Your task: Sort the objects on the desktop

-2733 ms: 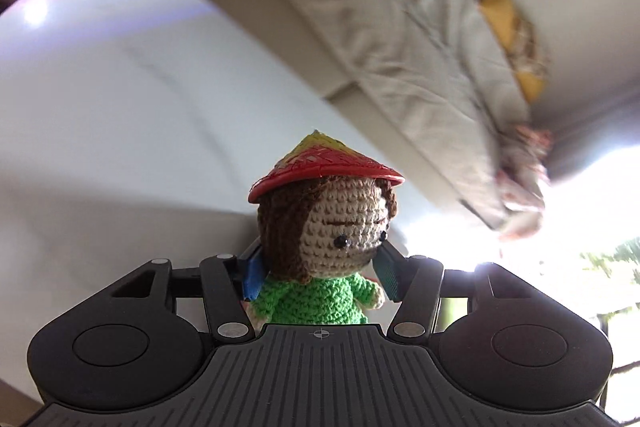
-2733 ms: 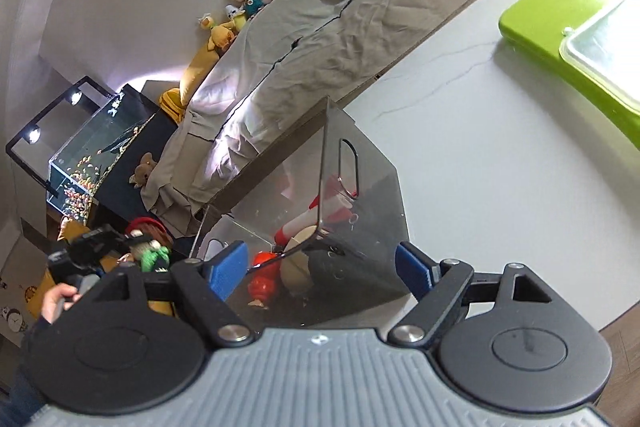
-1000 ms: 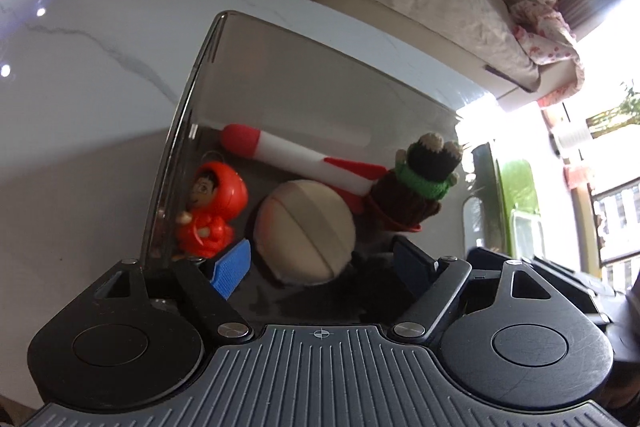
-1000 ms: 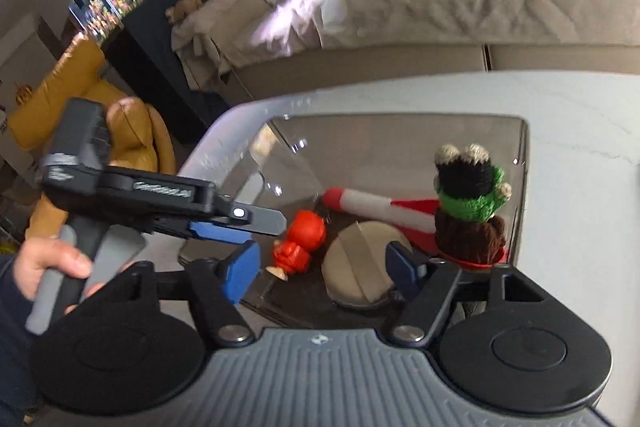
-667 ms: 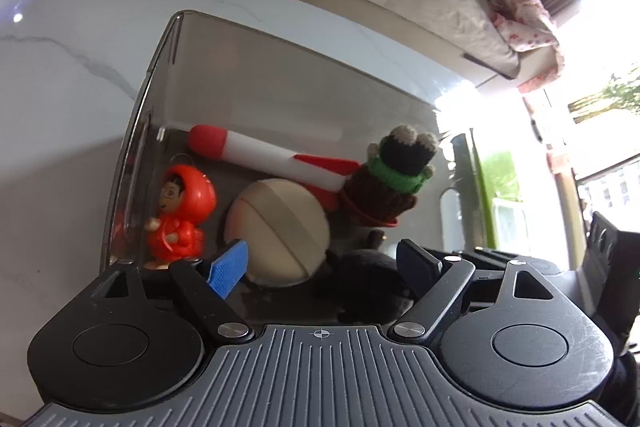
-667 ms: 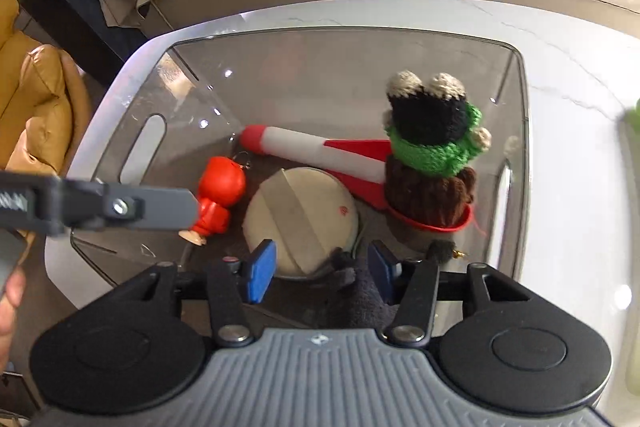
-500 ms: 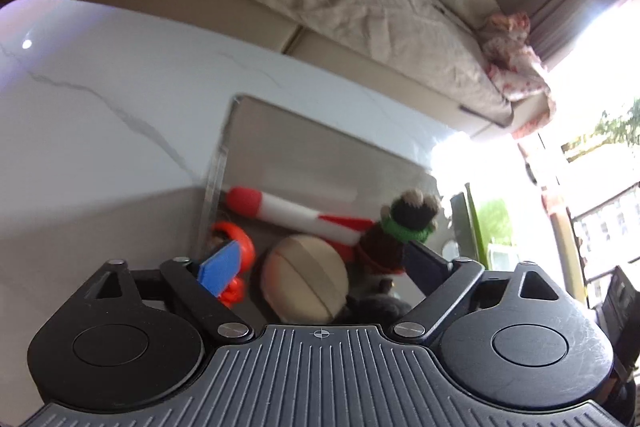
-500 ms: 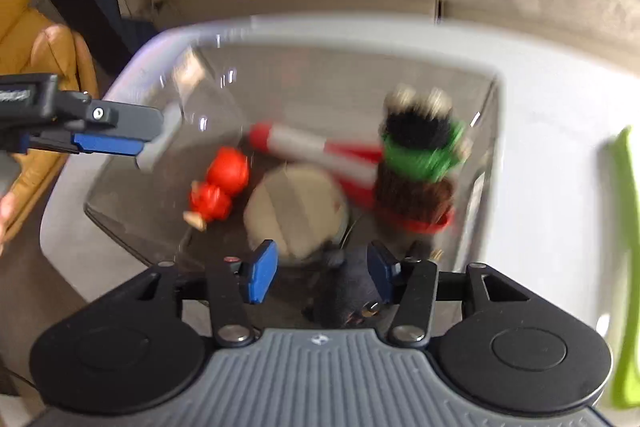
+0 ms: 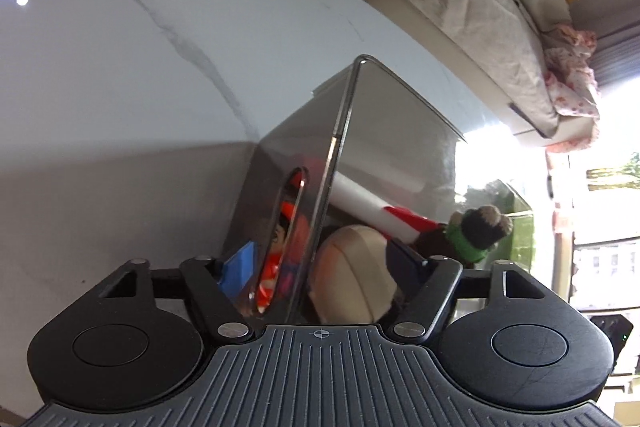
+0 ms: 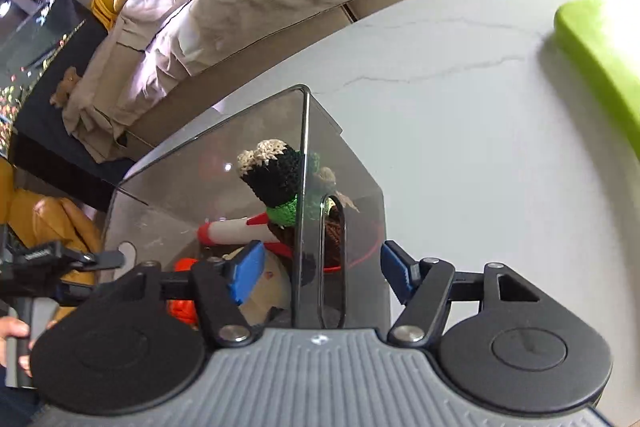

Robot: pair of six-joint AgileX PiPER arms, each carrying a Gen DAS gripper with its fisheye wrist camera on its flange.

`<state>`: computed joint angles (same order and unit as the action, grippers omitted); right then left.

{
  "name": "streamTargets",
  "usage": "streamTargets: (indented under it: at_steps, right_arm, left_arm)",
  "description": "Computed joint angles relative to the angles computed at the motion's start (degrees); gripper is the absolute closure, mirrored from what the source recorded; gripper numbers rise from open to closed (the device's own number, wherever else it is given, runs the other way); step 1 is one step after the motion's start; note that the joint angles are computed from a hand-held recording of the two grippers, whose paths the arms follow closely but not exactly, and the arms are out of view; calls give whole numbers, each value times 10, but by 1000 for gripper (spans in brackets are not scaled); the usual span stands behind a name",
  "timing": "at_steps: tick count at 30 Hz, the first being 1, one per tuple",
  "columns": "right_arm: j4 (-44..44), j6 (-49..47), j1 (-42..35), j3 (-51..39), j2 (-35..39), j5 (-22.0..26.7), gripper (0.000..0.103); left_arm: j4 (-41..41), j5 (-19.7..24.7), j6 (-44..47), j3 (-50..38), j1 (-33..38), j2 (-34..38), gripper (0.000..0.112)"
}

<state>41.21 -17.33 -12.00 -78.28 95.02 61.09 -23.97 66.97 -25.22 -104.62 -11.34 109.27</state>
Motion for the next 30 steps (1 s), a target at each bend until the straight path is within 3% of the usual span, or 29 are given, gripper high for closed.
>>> streamTargets:
  at_steps: [2,3,6,12,20,23,25,26,28,30]
  right_arm:
    - [23,-11,-12,9,8,1,43]
    - [28,-23,-16,14,12,-2,56]
    - [32,-57,-19,8,11,14,70]
    - [-78,-38,23,18,-52,5,78]
    - [-81,-105,-42,100,-145,70,80]
    - [-87,-127,-53,113,-174,83,80]
    - [-91,-132,-56,110,-192,87,75]
    - [-107,-117,-52,97,-207,81,66]
    - [-149,-103,-25,77,-254,43,55]
    - [-167,-127,12,46,-287,34,51]
  left_arm:
    - [34,10,-11,-10,-9,4,71]
    - [45,9,-16,-5,-12,0,79]
    - [64,-6,-23,30,-19,-27,87]
    - [116,-8,-30,99,-72,-99,87]
    - [107,-34,-43,253,-148,-228,79]
    - [85,-59,-49,298,-143,-262,77]
    - [58,-77,-44,325,-121,-288,76]
    - [56,-83,-46,332,-114,-303,76]
    - [115,-82,-82,318,-133,-325,73]
    - [185,-70,-117,286,-163,-335,57]
